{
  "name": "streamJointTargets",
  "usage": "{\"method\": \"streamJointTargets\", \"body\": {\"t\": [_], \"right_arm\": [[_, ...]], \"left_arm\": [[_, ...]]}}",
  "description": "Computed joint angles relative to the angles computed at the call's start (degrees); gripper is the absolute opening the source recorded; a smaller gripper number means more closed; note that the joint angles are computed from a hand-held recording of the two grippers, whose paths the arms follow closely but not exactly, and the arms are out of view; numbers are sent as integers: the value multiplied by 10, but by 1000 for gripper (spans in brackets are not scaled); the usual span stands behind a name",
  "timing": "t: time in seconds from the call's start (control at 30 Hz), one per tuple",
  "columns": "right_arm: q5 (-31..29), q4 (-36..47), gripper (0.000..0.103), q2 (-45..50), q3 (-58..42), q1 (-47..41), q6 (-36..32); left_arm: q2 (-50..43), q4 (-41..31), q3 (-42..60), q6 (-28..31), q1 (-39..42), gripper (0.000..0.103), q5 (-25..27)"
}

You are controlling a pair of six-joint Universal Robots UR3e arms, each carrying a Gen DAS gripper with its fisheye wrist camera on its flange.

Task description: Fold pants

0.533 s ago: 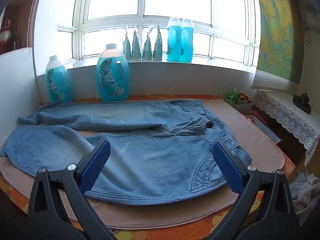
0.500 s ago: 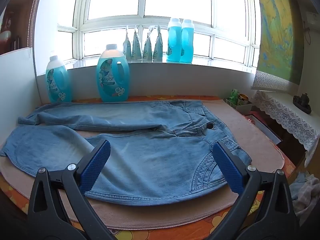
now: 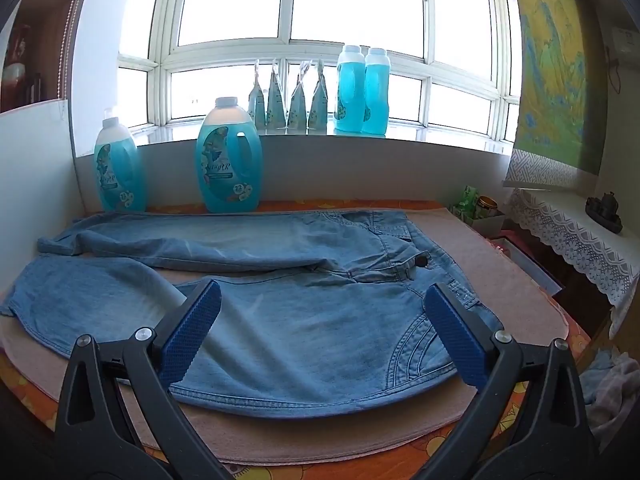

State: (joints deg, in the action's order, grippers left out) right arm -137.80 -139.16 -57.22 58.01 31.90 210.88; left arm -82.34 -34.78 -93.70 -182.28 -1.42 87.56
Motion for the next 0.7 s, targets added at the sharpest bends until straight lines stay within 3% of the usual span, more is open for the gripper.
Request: {"method": "streamJointTargets", "body": {"t": [0.7], "right_arm": [[-1,-5,103,4,-3,0,-2]], "left_arm": [[-7,-3,12,4,-6,103,9]]}}
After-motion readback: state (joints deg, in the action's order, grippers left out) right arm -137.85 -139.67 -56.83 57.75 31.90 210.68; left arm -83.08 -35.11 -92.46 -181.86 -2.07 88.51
